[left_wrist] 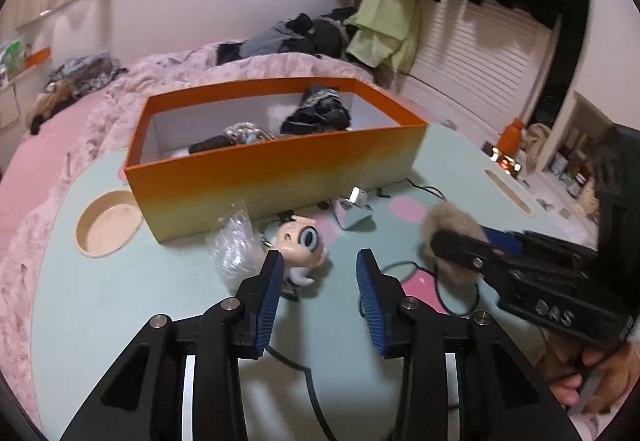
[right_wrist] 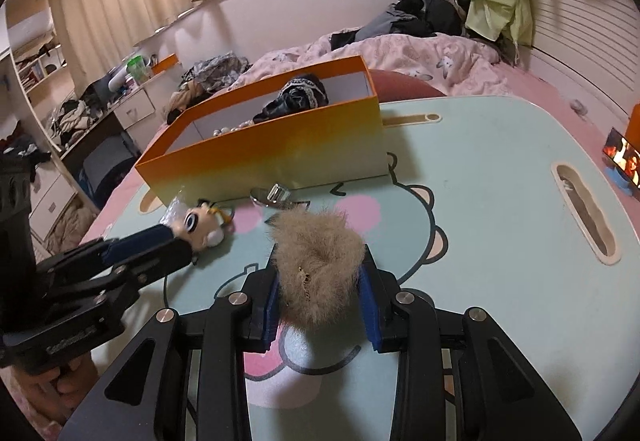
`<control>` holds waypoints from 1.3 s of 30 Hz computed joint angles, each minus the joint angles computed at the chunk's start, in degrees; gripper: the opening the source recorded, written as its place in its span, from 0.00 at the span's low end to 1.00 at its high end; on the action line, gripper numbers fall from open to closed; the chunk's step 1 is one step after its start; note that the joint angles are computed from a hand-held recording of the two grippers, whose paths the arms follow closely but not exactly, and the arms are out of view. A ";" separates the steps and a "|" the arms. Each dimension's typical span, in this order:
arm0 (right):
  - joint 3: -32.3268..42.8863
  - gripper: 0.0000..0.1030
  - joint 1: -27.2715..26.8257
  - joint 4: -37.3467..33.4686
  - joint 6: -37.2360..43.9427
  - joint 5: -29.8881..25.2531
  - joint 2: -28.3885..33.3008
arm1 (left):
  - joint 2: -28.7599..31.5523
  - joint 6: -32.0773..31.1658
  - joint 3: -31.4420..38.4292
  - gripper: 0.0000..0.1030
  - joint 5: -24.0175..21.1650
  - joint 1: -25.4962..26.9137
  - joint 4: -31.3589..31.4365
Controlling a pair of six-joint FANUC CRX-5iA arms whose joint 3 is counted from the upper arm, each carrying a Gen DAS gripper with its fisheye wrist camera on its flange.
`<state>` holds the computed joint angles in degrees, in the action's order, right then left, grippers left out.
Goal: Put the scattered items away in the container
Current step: 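Grasp the brown fur pom-pom with the right tool while the left tool grasps the white Mickey figure, then carry the Mickey figure into the box with the left tool while the right tool drops the pom-pom in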
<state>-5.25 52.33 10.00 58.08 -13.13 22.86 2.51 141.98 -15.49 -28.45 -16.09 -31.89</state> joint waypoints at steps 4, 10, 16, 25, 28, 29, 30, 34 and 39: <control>-0.55 0.34 0.05 0.81 -0.31 0.84 -0.14 | 2.24 0.58 4.19 0.39 -5.27 -1.34 -2.96; -0.16 0.34 -0.09 -0.87 1.46 0.62 -0.09 | 5.74 -6.20 7.31 0.38 -7.44 0.33 2.23; 1.20 0.34 -0.32 -4.26 4.72 -0.56 0.31 | 6.64 -16.42 5.15 0.33 -3.89 3.31 12.09; 0.53 0.34 -0.61 -4.33 4.40 0.60 -0.12 | 2.35 -26.96 -2.82 0.33 4.63 5.27 22.79; 0.33 0.34 -0.62 -3.92 4.17 0.97 -0.42 | -0.45 -28.98 -4.77 0.33 6.49 6.02 24.96; -0.10 0.34 -0.54 -2.29 2.90 1.43 -0.57 | -1.04 -29.51 -5.13 0.33 6.96 6.32 25.59; -0.19 0.34 -0.47 -1.74 2.67 1.59 -0.66 | -2.07 -31.14 -6.03 0.33 7.93 6.86 27.35; 4.47 0.34 -0.91 -9.97 12.14 -1.87 -0.44 | -4.94 -39.32 -7.69 0.33 9.29 9.28 34.61; 10.97 0.34 -1.56 -11.15 16.12 -4.29 0.87 | -4.26 -31.50 -0.87 0.33 4.44 10.38 24.88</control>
<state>5.71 50.76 -1.15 74.20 -17.42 23.73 -1.75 110.48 -16.36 -24.02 -5.71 -7.02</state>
